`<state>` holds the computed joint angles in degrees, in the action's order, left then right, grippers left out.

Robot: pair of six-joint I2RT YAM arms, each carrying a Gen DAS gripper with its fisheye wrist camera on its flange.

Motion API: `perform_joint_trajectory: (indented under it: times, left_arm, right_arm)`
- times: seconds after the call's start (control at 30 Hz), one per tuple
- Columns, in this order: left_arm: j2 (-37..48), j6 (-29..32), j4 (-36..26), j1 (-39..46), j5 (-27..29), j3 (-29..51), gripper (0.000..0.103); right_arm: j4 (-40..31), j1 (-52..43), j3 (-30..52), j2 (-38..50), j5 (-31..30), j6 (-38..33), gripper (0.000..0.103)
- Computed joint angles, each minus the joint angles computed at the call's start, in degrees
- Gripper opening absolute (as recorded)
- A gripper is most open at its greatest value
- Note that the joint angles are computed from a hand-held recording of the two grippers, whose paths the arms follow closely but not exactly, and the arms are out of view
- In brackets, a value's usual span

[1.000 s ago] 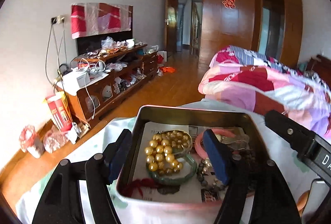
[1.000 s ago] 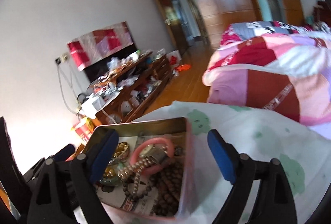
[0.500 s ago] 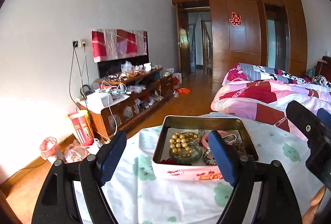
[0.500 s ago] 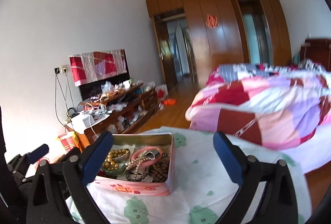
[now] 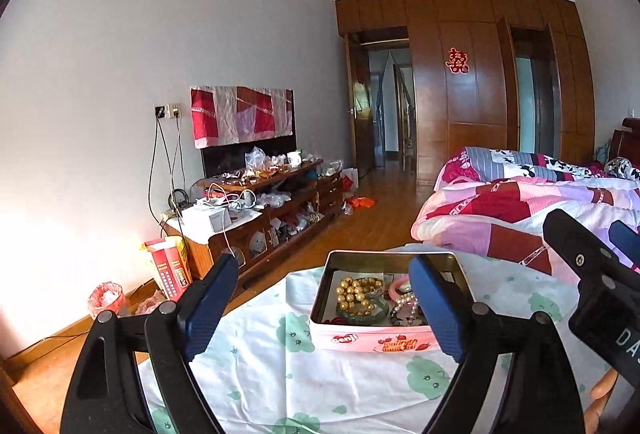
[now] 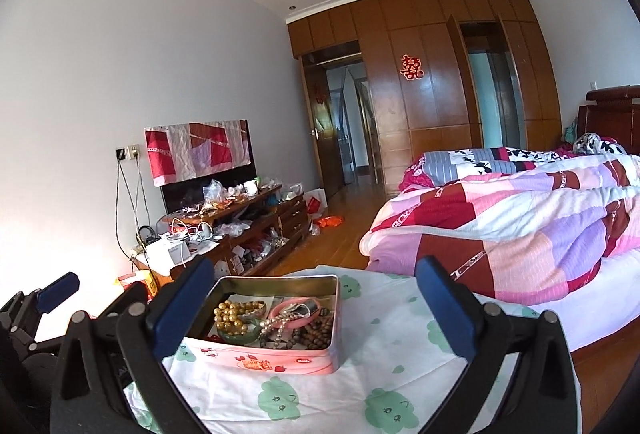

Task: Organize jewelry

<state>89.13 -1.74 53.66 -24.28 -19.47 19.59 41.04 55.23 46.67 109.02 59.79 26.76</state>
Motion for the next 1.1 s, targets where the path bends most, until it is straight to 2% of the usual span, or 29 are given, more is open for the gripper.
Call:
perform_joint_trajectory:
  times: [0.53,0.73,0.8,0.87,0.97,1.1]
  left_arm:
    - [-4.1,-0.3,-1.2,-0.8,-1.3,-1.9,0.089]
    - [-3.5,-1.1,-3.8,-1.2,-4.9,-0.2,0.089]
    - [-4.2,-2.4,-5.2,-0.3,-3.5,-0.1,0.089]
    - [-4.9,-3.3,-4.3,1.6,0.7,-1.0,0.089]
    - [-5.0,-3.1,-4.4,1.9,0.4,-1.0,0.089]
    - [-5.3,-3.0,-5.9,2.1,0.3,-0.6,0.089]
  right_arm:
    - [-0.4,0.9,-2.0,-2.2,1.6,2.0,0.103]
    - [-1.4,0.8,-2.0,-2.5,1.8,2.8,0.103]
    - [-1.6,0.9,-1.9,-2.5,2.0,2.8,0.103]
    - [-1.6,1.2,-1.7,-2.3,2.9,2.6,0.103]
    - [-1.3,1.1,-1.8,-2.4,2.7,2.2,0.103]
    - [-4.6,0.7,-1.0,-2.6,2.4,4.2,0.103]
